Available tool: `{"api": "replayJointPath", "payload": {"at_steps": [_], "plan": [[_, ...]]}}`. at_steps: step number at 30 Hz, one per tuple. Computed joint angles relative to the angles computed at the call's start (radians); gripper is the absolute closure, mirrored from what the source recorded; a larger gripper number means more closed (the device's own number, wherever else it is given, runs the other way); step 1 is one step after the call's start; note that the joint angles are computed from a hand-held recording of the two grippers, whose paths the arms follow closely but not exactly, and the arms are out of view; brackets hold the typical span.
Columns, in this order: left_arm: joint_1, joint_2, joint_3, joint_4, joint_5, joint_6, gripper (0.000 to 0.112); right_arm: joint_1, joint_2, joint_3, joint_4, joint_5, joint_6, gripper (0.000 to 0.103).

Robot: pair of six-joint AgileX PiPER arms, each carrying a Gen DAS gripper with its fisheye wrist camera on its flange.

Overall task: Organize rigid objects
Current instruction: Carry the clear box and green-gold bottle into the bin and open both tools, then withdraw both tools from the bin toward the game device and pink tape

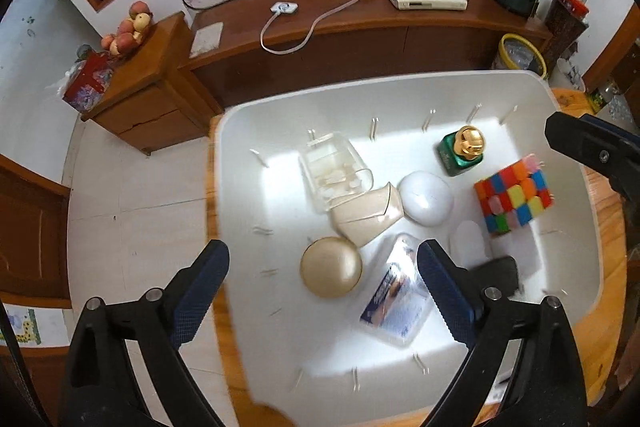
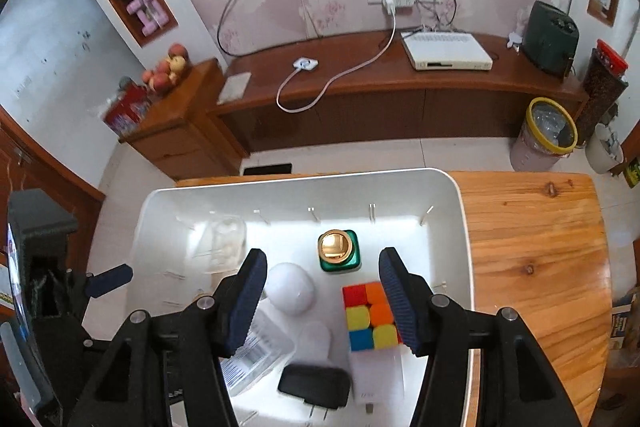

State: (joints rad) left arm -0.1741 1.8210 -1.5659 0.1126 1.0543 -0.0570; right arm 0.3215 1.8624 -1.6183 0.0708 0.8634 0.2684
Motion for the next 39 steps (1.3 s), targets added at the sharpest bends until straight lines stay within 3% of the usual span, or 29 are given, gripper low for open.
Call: {"api": "replayJointPath", "payload": {"at_steps": [13, 24, 31, 35, 39], "plan": [[0.045, -0.291, 0.093, -0.03, 0.067, 0.019, 0.016, 0.088, -0.215, 0.108, -0.143, -0.006, 0.095, 0.044], [0.069, -0.532, 0.199, -0.132, 0.106, 0.092, 0.016, 0.225, -0.433, 0.25, -0.287, 0.048, 0.302, 0.044], [0.084, -0.625, 0.237, -0.211, 0.132, 0.175, 0.016, 0.343, -0.581, 0.337, -0.417, 0.146, 0.49, 0.044], [0.116, -0.661, 0.268, -0.279, 0.138, 0.241, 0.016, 0.46, -0.666, 0.38, -0.532, 0.247, 0.625, 0.036], [0.092, -0.673, 0.308, -0.285, 0.123, 0.255, 0.016, 0.587, -0.739, 0.438, -0.642, 0.343, 0.761, 0.035]]}}
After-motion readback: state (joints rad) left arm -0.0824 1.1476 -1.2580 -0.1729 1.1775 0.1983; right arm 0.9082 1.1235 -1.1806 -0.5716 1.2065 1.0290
